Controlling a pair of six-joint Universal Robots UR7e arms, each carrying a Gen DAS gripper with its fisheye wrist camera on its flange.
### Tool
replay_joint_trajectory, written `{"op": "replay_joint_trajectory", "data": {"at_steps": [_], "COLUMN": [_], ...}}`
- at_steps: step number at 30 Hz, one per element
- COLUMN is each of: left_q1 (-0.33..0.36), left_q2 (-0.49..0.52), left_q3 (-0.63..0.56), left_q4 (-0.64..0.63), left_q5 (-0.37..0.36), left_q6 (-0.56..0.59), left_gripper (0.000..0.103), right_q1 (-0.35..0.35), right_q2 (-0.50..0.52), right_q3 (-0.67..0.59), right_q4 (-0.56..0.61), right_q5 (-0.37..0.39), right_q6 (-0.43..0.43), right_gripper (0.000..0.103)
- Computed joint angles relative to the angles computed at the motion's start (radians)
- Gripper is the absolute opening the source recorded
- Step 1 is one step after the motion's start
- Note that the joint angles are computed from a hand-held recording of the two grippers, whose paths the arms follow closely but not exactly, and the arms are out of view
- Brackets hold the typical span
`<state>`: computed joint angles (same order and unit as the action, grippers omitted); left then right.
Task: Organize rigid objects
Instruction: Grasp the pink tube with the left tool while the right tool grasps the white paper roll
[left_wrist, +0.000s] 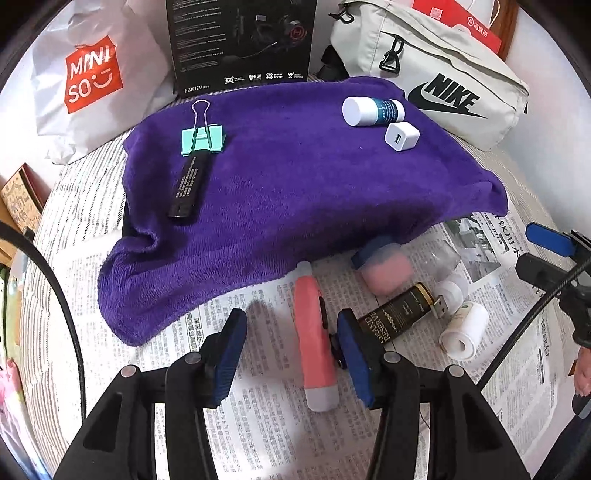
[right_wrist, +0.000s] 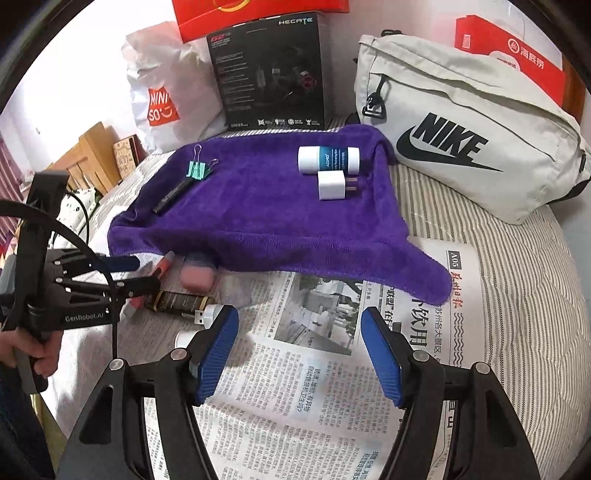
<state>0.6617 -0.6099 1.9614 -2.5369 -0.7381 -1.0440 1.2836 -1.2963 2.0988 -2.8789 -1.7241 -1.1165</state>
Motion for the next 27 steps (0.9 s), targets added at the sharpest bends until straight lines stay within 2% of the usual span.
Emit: {"op": "replay_joint_trajectory", "data": {"at_steps": [3,10,14,18,27], "left_q1": [0.006,-0.013,-0.02,-0.027,-0.029], "left_q2": [0.009,-0.027,-0.027,-0.022,-0.028], "left_q3": [-0.026,0.019,0.035,0.051,0.069], "left_q4": [0.06,0.096,0.072,-0.002,-0.017], "left_q5": [0.001,0.008,0.012,-0.003,0.008], "left_q6": [0.012,0.004,0.027,0.08,0.054], "left_gripper": [0.035,0.033,0.032,0.017,0.017], "right_q1": [0.001,-0.001,0.001,0.0,-0.003], "right_q2": [0.006,0.012,0.017,0.018,-0.008], "right_q3": [-0.006,-0.014,-0.012,-0.007,0.014], "right_q4": [0.005,0.005,0.004,0.002,0.068], "right_q5": [-0.008,-0.02,-0.026,-0.031,0.002], "right_q6": [0.007,0.008,0.008,0.0,-0.025], "right_gripper": [0.068,0.068,0.068,0.068,0.068]}}
